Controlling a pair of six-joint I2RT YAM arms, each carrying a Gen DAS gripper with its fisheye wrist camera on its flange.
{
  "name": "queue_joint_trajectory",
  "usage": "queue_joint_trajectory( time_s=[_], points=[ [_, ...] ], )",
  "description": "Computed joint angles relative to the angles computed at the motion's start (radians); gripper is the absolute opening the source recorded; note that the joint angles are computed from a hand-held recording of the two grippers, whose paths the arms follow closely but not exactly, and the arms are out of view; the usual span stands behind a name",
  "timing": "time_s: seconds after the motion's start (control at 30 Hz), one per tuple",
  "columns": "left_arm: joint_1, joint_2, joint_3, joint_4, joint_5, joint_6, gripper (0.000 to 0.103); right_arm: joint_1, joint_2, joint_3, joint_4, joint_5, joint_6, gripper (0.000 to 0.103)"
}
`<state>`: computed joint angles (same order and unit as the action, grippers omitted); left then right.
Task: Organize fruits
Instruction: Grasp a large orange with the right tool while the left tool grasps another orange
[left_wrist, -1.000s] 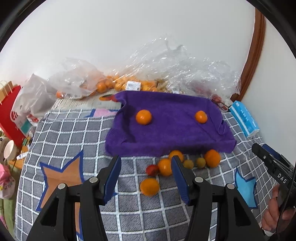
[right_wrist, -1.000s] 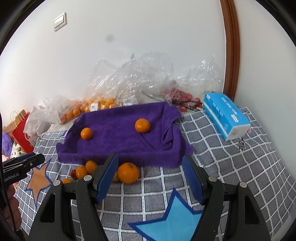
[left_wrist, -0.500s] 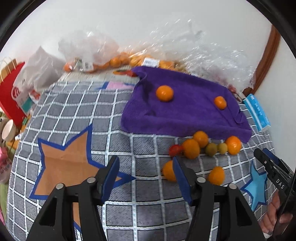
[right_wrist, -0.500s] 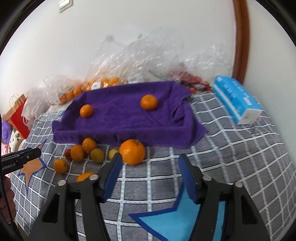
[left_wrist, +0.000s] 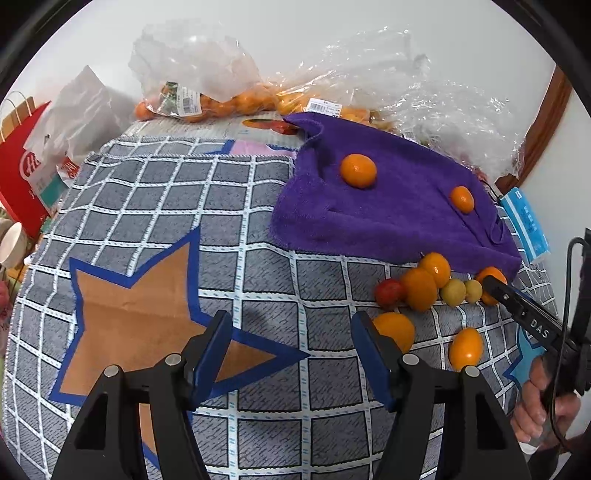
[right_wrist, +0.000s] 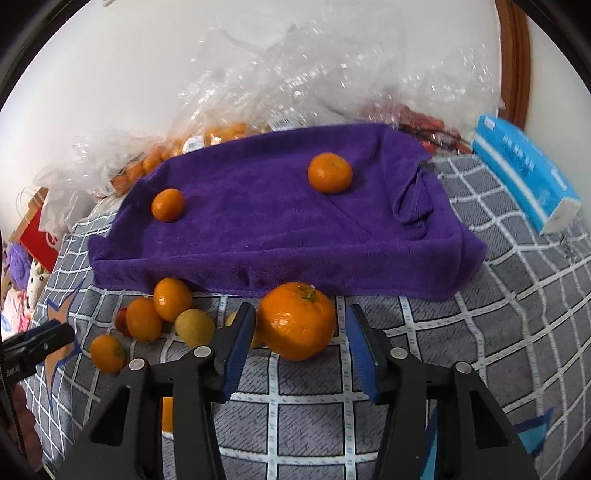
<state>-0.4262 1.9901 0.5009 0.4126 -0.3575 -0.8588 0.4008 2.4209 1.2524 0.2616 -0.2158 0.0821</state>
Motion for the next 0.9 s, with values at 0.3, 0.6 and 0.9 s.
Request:
queue_joint_trajectory(
  time_s=[0.3,0.6,0.9],
  points=[
    [-0.019,0.025,0.011,0.049,0.025,0.019,0.065,-0.020,-0.104,-0.173,0.074,0.031,-0.104,0.042],
    [-0.049,0.060,0.053,0.049,0.053,0.012,0.065,0.003,-0.081,-0.235,0.153,0.070,-0.163,0.044],
    [-0.092,0.117,0.134,0.015,0.061,0.025,0.064,-0.018,-0.090,-0.289,0.216,0.046,-0.184,0.043]
  ],
)
